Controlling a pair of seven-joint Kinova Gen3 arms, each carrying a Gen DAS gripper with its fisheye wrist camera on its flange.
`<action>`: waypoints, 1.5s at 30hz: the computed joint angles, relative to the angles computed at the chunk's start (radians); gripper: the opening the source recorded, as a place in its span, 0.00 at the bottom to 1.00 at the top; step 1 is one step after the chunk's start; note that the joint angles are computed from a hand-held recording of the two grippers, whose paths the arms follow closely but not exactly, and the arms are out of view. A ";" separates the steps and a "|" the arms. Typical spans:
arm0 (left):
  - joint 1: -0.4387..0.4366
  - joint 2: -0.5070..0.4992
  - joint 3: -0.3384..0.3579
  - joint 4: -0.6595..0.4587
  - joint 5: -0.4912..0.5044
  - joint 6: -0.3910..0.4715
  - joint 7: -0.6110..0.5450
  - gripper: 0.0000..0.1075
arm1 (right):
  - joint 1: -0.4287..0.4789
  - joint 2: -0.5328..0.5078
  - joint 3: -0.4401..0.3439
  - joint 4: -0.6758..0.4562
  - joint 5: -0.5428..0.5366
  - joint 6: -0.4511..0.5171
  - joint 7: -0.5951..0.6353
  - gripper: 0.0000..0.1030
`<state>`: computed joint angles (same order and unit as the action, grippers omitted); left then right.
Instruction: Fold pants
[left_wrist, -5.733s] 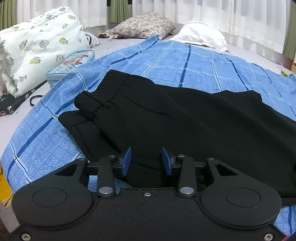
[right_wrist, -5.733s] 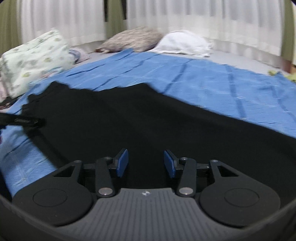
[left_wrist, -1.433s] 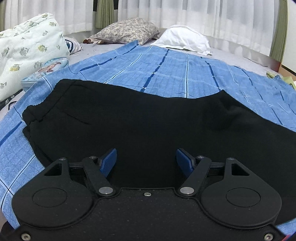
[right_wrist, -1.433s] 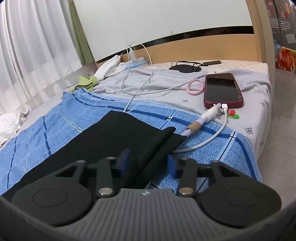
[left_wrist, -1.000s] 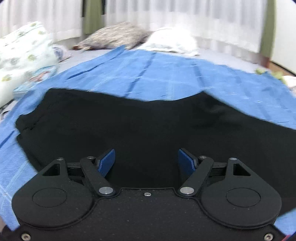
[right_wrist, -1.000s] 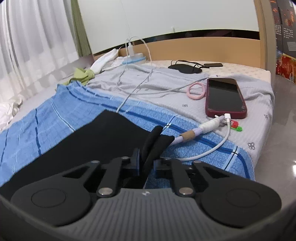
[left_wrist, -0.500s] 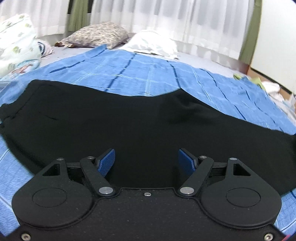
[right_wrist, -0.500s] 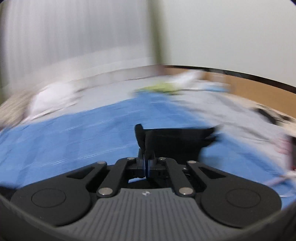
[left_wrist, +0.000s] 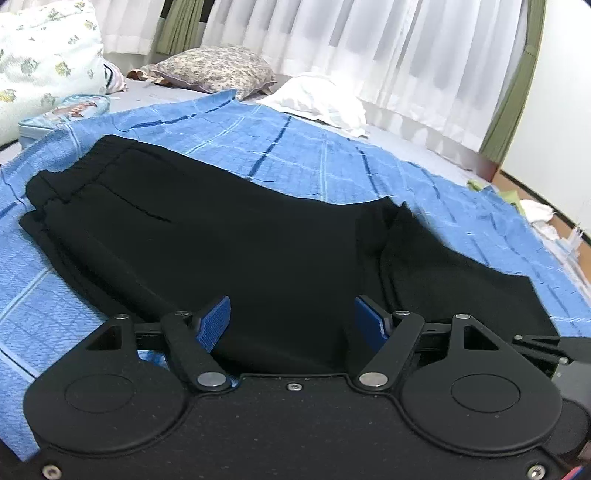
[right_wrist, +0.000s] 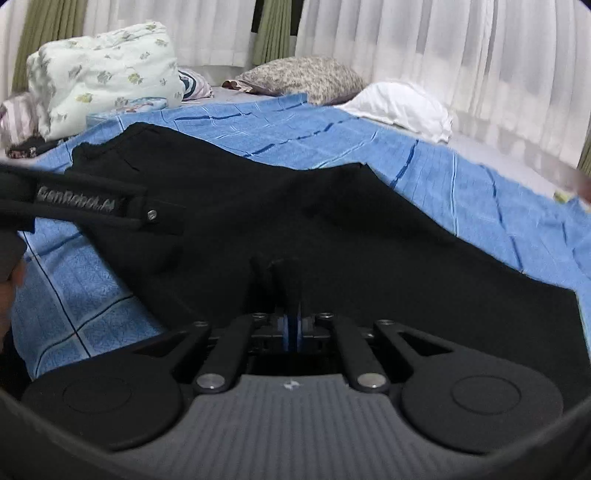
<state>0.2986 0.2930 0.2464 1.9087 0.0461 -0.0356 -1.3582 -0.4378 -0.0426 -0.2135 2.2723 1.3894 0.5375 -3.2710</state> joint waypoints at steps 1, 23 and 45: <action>-0.040 0.003 0.046 0.000 -0.020 -0.001 0.019 0.67 | -0.012 -0.009 0.007 0.003 -0.005 -0.001 0.000 0.43; 0.260 0.017 -0.073 -0.036 -0.084 -0.013 -0.039 0.52 | 0.210 -0.234 -0.398 0.218 -0.281 0.520 -0.161 0.82; 0.676 0.084 -0.529 -0.111 -0.036 0.089 -0.005 0.45 | -0.022 -0.355 -0.169 0.272 -0.411 0.597 -0.106 0.84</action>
